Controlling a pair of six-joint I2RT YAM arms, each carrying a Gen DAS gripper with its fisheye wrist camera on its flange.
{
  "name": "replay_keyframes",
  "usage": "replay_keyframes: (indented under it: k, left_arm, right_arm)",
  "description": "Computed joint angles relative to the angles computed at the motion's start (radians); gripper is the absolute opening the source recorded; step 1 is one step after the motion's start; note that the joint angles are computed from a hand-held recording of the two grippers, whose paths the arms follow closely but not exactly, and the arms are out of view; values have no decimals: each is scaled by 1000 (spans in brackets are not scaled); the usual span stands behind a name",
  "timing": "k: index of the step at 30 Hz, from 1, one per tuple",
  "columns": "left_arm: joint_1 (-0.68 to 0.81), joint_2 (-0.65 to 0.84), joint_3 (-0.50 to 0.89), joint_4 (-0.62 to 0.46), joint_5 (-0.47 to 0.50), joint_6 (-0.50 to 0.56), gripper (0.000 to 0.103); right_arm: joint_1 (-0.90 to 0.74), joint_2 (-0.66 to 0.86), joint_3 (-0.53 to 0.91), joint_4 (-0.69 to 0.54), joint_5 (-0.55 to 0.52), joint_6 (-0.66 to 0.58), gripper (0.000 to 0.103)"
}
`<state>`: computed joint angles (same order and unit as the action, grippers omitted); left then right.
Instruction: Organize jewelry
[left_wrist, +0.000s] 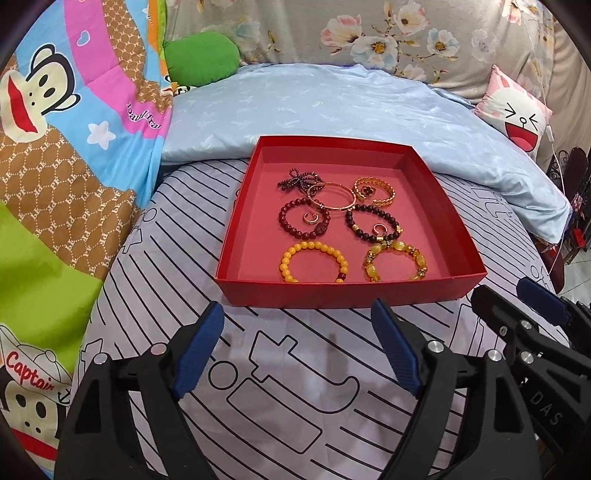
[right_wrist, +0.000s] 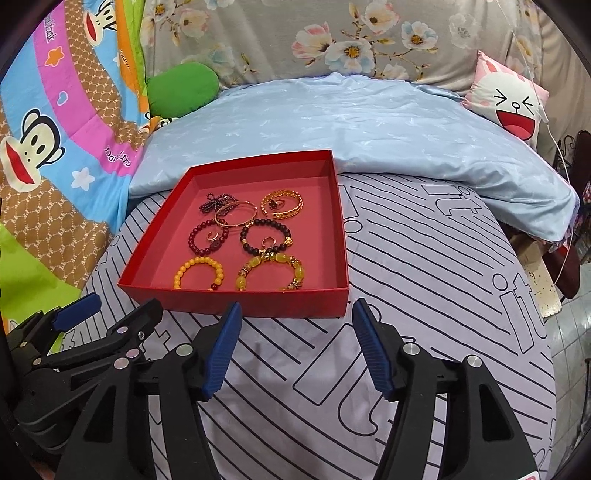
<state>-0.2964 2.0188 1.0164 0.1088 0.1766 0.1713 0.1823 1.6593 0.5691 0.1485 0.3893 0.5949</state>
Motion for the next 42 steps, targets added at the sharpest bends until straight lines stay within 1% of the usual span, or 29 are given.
replay_keyframes:
  k: [3,9,18,20,21,22,25,32,42]
  left_arm:
    - [3,3,0,5,-6,-7,83]
    - [11,9,11,2,-7,-13,84]
    - [10,16,15,8,-18,-12,84]
    - [10,17,15,9,-23,-16,84]
    - [12,17,16,8,-23,-18,84]
    - [15,19,20,4,-19,-20,85]
    - [14,15,17,11,-27,-20,86]
    - [12,18,16,13,-40,-15,86]
    - [8,14,3,34,-63,-9,90]
  right_arm:
    - [4,1,-2,-1,27,3,69]
    - [-4,4,-4,1,41,0,84]
    - [-2,10,-1,1,48,-4,86]
    - [-9,9,-8,15,39,-2,89]
    - [-14,7,-13,21,35,3,96]
    - [-17,6,-19,33,28,4,97]
    - [-20,5,-34,62,17,10,97]
    - [-2,18,-25,56,51,16,97]
    - [-6,23,-24,48,53,26,97]
